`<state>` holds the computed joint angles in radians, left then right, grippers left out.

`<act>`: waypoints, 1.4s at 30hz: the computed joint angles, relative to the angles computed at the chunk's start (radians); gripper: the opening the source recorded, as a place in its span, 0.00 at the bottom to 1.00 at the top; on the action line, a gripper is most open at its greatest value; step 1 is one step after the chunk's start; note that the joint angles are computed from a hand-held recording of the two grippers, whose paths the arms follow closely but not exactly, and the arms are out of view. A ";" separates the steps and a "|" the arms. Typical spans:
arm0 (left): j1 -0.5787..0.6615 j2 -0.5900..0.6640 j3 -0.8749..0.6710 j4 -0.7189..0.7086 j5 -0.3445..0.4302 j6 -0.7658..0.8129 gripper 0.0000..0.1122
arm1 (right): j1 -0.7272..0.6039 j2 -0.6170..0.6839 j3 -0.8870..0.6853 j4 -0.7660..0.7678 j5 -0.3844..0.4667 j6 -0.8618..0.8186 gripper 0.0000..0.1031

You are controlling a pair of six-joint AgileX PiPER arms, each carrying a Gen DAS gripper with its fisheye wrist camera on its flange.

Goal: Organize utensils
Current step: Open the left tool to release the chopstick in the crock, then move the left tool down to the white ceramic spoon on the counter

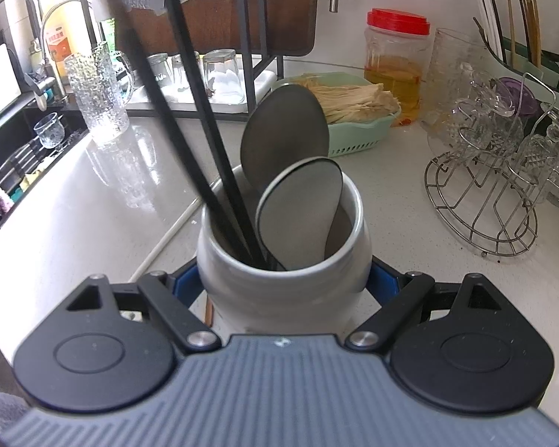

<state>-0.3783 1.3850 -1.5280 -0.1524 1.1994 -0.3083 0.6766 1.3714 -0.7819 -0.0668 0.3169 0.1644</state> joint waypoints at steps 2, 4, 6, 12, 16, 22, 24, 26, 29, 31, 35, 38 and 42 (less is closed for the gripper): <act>0.010 -0.026 0.013 0.003 -0.013 0.008 0.04 | 0.000 0.000 -0.001 -0.004 0.002 0.006 0.88; 0.024 -0.052 0.029 0.010 -0.021 0.010 0.05 | 0.000 0.002 -0.003 -0.003 0.003 0.005 0.88; 0.035 -0.087 0.060 0.031 -0.034 0.003 0.09 | -0.001 0.001 -0.004 -0.001 0.004 0.005 0.88; 0.093 -0.188 0.155 0.047 -0.051 -0.003 0.09 | 0.001 0.004 -0.007 -0.016 0.009 0.028 0.88; 0.133 -0.253 0.225 0.071 -0.060 -0.017 0.10 | 0.011 0.004 -0.003 -0.060 0.004 0.083 0.88; 0.228 -0.327 0.351 0.055 -0.081 0.032 0.18 | 0.024 0.005 -0.004 -0.117 0.004 0.149 0.88; 0.256 -0.336 0.389 0.051 -0.094 0.052 0.21 | 0.024 0.008 -0.008 -0.115 0.008 0.147 0.88; 0.288 -0.345 0.429 0.033 -0.111 0.089 0.23 | 0.023 0.009 -0.011 -0.114 0.011 0.147 0.88; 0.326 -0.350 0.493 0.002 -0.144 0.139 0.24 | 0.022 0.010 -0.013 -0.108 0.013 0.144 0.88; 0.345 -0.343 0.539 -0.022 -0.171 0.175 0.24 | 0.020 0.010 -0.015 -0.101 0.016 0.142 0.88; 0.365 -0.316 0.633 -0.066 -0.237 0.263 0.24 | 0.019 0.007 -0.006 -0.108 0.006 0.154 0.88; 0.381 -0.292 0.695 -0.110 -0.278 0.330 0.24 | 0.027 0.007 -0.005 -0.142 0.006 0.194 0.88; 0.390 -0.276 0.769 -0.174 -0.322 0.413 0.24 | 0.031 0.009 -0.007 -0.151 0.009 0.204 0.88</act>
